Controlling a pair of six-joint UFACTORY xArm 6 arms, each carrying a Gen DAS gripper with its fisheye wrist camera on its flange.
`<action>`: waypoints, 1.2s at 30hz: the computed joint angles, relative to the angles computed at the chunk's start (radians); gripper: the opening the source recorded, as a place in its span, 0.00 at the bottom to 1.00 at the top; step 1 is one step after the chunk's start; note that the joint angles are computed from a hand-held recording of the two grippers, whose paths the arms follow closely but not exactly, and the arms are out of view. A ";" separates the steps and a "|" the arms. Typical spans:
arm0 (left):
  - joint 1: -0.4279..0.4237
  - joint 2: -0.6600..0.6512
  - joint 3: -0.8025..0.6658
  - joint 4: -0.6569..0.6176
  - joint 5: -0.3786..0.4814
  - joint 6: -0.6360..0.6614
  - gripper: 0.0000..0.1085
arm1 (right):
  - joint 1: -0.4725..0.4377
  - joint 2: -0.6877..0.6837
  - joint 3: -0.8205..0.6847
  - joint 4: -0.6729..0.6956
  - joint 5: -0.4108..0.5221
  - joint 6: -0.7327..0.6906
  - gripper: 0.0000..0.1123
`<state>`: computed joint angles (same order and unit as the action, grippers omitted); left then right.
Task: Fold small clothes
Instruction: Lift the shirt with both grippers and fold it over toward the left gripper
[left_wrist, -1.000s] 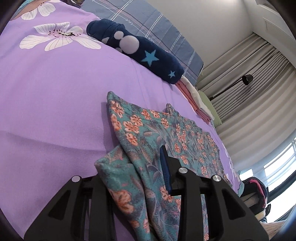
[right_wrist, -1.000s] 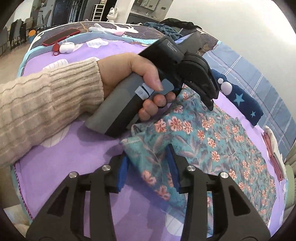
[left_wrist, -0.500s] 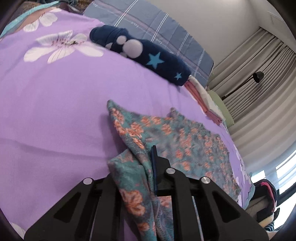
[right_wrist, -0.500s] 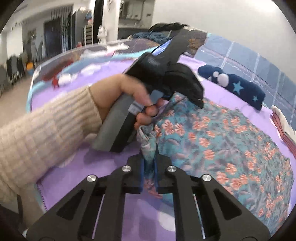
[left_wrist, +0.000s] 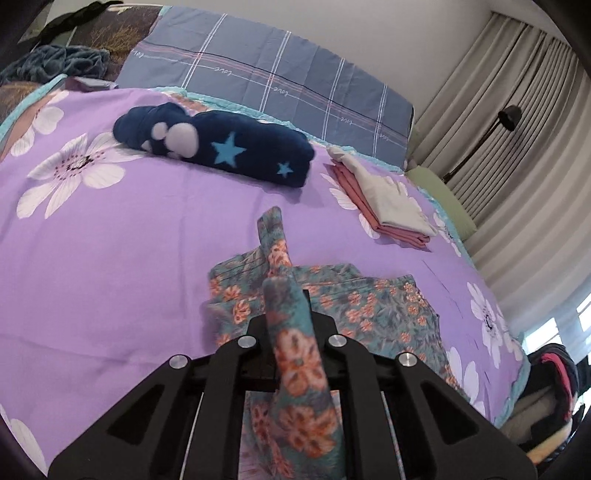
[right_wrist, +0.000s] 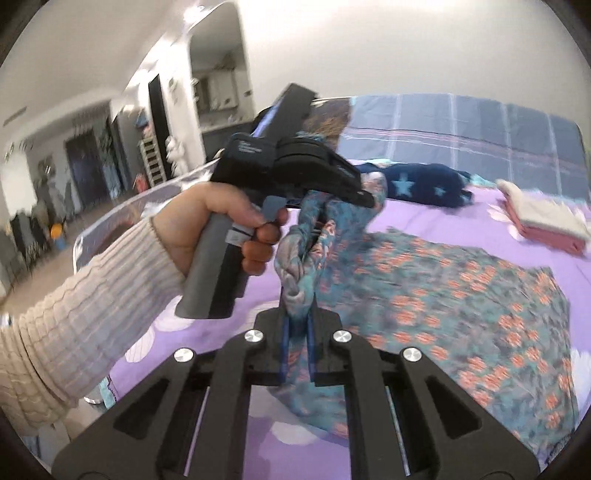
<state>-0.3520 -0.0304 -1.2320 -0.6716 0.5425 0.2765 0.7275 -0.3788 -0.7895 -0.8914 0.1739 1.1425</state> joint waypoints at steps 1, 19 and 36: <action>-0.015 0.005 -0.007 0.020 -0.009 -0.022 0.07 | -0.027 -0.033 0.034 0.013 -0.018 0.006 0.06; -0.299 0.330 -0.424 0.504 0.083 -0.433 0.06 | -0.280 -0.474 0.491 0.853 -0.111 -0.583 0.06; -0.430 0.641 -0.810 0.723 0.281 -0.522 0.10 | -0.392 -0.706 0.633 1.148 0.022 -0.784 0.06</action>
<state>-0.7817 0.6103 -2.0422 0.0512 0.8238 -0.2453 0.3359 -1.0846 -0.1563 0.2567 0.1959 0.3587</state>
